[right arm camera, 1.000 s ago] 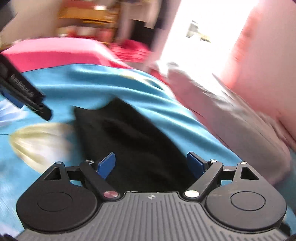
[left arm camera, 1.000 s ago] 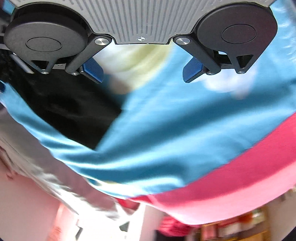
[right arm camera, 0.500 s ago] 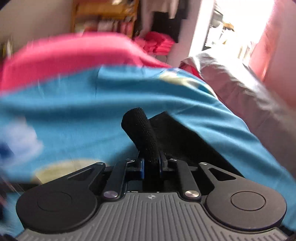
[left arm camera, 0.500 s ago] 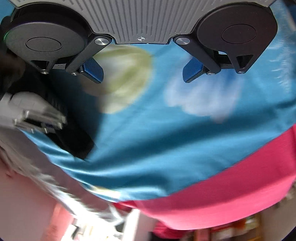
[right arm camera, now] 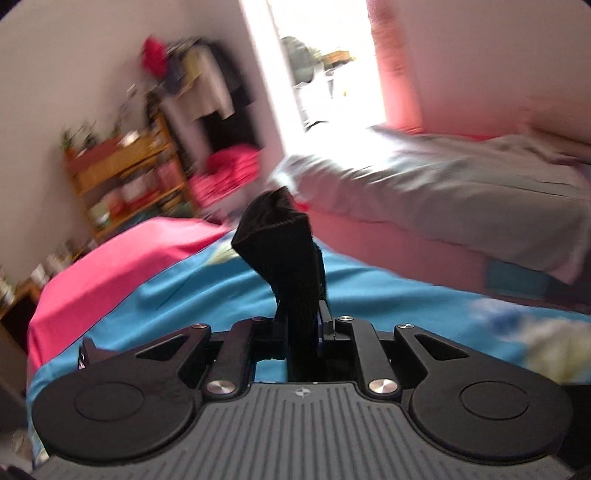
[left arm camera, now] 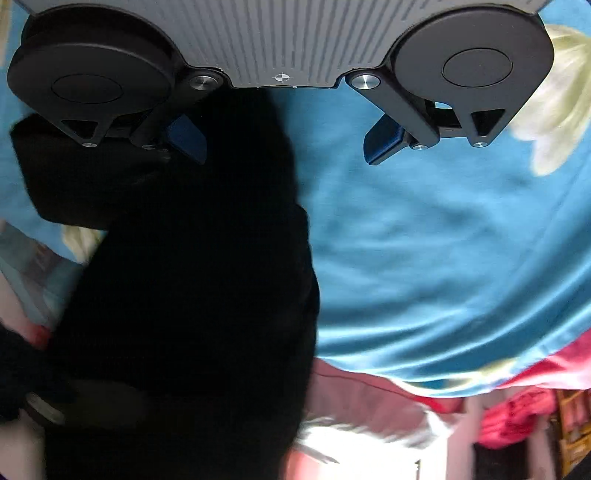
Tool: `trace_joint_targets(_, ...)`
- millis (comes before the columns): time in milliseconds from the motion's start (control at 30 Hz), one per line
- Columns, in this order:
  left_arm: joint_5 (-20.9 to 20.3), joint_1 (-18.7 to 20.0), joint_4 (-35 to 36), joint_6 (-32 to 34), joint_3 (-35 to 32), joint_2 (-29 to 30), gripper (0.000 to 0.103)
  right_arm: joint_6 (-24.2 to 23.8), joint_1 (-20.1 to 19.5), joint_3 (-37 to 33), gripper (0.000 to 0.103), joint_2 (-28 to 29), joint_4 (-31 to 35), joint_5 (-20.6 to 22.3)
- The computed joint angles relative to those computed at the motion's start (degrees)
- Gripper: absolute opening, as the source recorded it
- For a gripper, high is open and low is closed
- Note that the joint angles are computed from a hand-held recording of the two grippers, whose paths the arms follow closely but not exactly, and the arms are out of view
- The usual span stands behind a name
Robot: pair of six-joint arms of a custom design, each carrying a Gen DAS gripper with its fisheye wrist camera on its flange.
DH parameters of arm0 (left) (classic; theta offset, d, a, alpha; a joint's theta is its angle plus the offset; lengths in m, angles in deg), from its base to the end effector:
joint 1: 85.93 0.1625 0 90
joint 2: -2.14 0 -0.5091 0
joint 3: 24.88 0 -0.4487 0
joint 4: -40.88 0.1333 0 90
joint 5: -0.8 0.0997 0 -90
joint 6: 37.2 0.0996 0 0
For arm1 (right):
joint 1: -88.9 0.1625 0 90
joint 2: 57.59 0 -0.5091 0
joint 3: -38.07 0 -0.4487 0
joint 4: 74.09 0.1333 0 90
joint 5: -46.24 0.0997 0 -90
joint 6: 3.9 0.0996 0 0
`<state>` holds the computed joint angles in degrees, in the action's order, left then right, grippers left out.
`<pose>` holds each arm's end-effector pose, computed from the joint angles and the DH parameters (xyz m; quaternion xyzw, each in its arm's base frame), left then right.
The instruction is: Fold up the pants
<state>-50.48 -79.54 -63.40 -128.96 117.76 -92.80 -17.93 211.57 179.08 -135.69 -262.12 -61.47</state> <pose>-0.2749 -0.2276 0.2181 0.0309 0.9081 -0.3063 0.2839 0.3272 -0.3194 0.2409 0.3307 -0.8833 0.3179 0.0965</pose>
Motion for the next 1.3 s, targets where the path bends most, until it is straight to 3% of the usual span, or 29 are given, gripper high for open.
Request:
trace_joint_targets(133, -0.95, -3.54, -6.44, 8.78, 1.62, -0.58, 0.103, 0.04, -6.31, 6.78, 0.016, -9.26, -5.53, -1.94)
trace_joint_targets(167, -1.72, -4.02, -7.23, 10.74, 1.79, -0.61, 0.103, -1.28, -8.21, 8.58, 0.016, -10.78, -7.12, -4.48)
trace_joint_targets(267, -3.91, -5.36, -7.64, 13.34, 2.07, -2.01, 0.103, 2.90, -15.30, 11.35, 0.023, -14.35, -0.63, -12.68)
trace_joint_targets(333, -4.56, -6.10, -5.40, 12.83, 1.80, -3.66, 0.103, 2.82, -19.78, 13.67, 0.027, -17.80, -0.02, -10.20)
trace_joint_targets(367, -4.34, -6.44, -3.85, 12.18, 1.50, -4.57, 0.103, 3.17, -20.53, 14.25, 0.034, -19.36, -0.49, -8.28)
trace_joint_targets(400, -3.89, -6.57, -2.44, 11.53, 1.28, -5.40, 0.103, 3.58, -19.79, 14.51, 0.046, -19.23, -2.81, -8.75)
trace_joint_targets(467, -2.40, -5.65, -0.55, 10.46, 0.43, -5.57, 0.103, 2.51, -17.02, 14.70, 0.062, -15.31, -12.75, -12.96)
trace_joint_targets(533, -0.69, -3.58, 0.10, 10.28, -0.88, -4.01, 0.103, -2.20, -12.61, 13.54, 0.062, -7.95, -24.68, -20.00)
trace_joint_targets(567, 0.53, -1.85, -0.51, 10.60, -1.52, -1.99, 0.103, -5.89, -11.78, 13.22, 0.062, -5.74, -28.66, -20.65)
trace_joint_targets(667, 2.03, 2.24, -3.50, 12.49, -3.16, 3.65, 0.103, -15.18, -11.29, 12.41, 0.062, -2.70, -29.31, -15.47)
trace_joint_targets(733, 1.13, 5.02, -9.00, 15.94, -2.82, 6.65, 0.103, -19.90, -12.26, 11.57, 0.063, -2.83, -22.08, -11.06)
trace_joint_targets(767, 0.01, 6.14, -10.81, 17.25, -2.83, 8.09, 0.103, -21.54, -12.96, 10.51, 0.058, -1.81, -18.27, -11.62)
trace_joint_targets(800, -1.05, 7.00, -11.76, 18.15, -2.81, 9.18, 0.103, -23.28, -14.16, 9.19, 0.033, 0.11, -16.85, -14.57)
trace_joint_targets(833, -1.97, 7.81, -12.99, 19.24, -2.62, 10.12, 0.103, -23.55, -15.20, 8.38, 0.029, 0.90, -17.84, -16.67)
trace_joint_targets(933, -3.04, 7.95, -15.04, 19.86, -1.60, 8.56, 0.103, -13.37, -17.88, 9.10, 0.044, -2.89, -21.53, -12.51)
trace_joint_targets(967, -2.77, 7.74, -14.80, 20.06, -1.41, 7.65, 0.103, -12.24, -17.10, 9.31, 0.061, -3.90, -22.89, -13.75)
trace_joint_targets(1000, -2.51, 7.68, -14.56, 20.35, -1.30, 6.96, 0.103, -12.28, -16.45, 9.28, 0.085, -5.51, -21.84, -15.18)
trace_joint_targets(1033, -2.49, 7.92, -15.11, 20.95, -1.03, 6.31, 0.103, -11.07, -17.00, 9.31, 0.091, -7.77, -18.40, -15.25)
trace_joint_targets(1133, -5.60, 11.30, -24.22, 24.74, 0.83, 4.88, 0.103, -2.32, -23.41, 8.63, 0.091, -15.40, -0.55, -7.55)
trace_joint_targets(1200, -11.16, 15.25, -32.99, 28.40, 1.98, 5.80, 0.103, 3.06, -27.09, 7.25, 0.089, -17.34, 9.20, -4.58)
trace_joint_targets(1233, -13.38, 17.01, -36.55, 29.17, 2.54, 6.86, 0.103, 4.62, -28.90, 7.07, 0.087, -17.10, 10.64, -3.31)
trace_joint_targets(1300, -12.36, 16.55, -38.68, 28.76, 2.88, 7.91, 0.103, 5.48, -33.43, 8.49, 0.073, -17.53, 8.41, 4.13)
